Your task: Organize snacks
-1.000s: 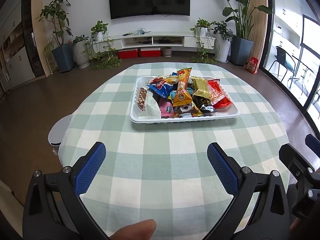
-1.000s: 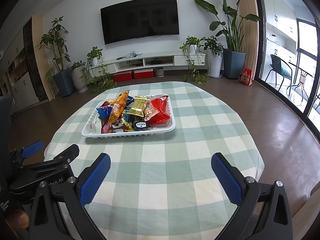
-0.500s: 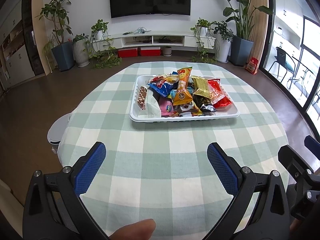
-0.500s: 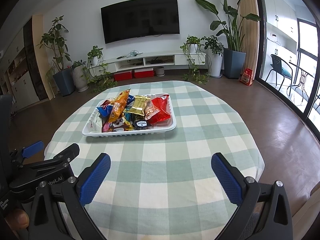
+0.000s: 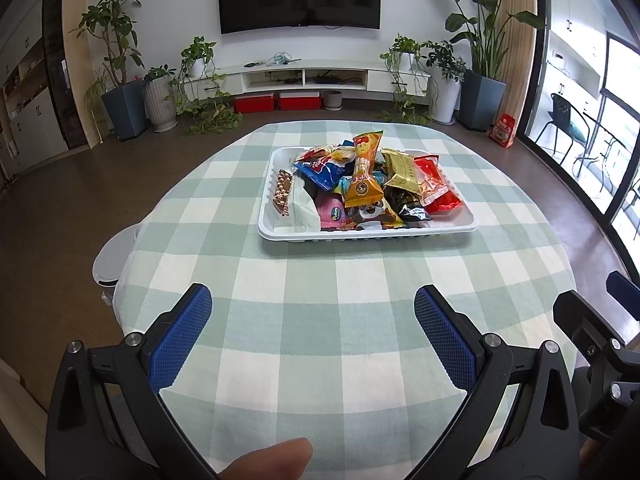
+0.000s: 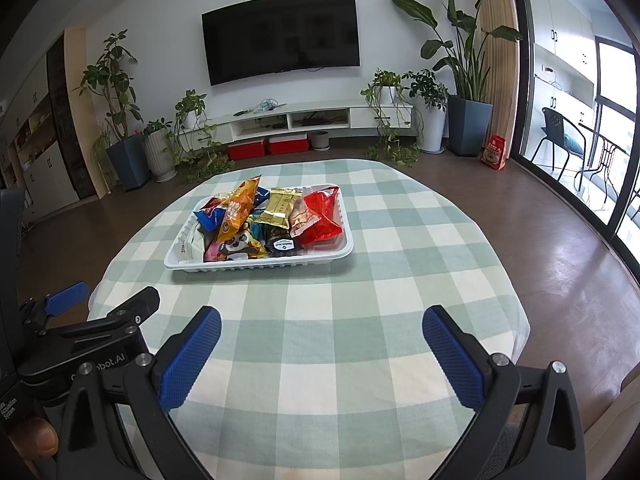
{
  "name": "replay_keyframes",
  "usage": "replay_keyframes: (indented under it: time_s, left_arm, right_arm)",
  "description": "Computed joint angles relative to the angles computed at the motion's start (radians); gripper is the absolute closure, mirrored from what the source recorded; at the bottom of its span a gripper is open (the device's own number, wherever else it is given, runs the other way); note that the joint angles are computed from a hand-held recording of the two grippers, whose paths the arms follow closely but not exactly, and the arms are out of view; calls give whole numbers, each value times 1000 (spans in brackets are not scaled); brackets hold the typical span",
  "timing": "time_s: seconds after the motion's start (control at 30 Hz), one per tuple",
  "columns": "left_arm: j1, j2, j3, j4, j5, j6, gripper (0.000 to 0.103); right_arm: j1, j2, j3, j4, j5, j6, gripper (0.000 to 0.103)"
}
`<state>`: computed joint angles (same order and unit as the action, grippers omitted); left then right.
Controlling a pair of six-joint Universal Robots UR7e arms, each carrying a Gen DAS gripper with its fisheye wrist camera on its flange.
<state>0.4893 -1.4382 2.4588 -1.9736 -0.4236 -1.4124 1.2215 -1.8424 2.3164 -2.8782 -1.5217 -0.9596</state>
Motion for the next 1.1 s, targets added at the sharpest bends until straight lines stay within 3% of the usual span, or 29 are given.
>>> replay_keyframes:
  time_s: [1.1]
  left_arm:
    - [-1,-2,2,-12,-10,10,0]
  right_arm:
    - [9,-6,-5,13,-10,5,0]
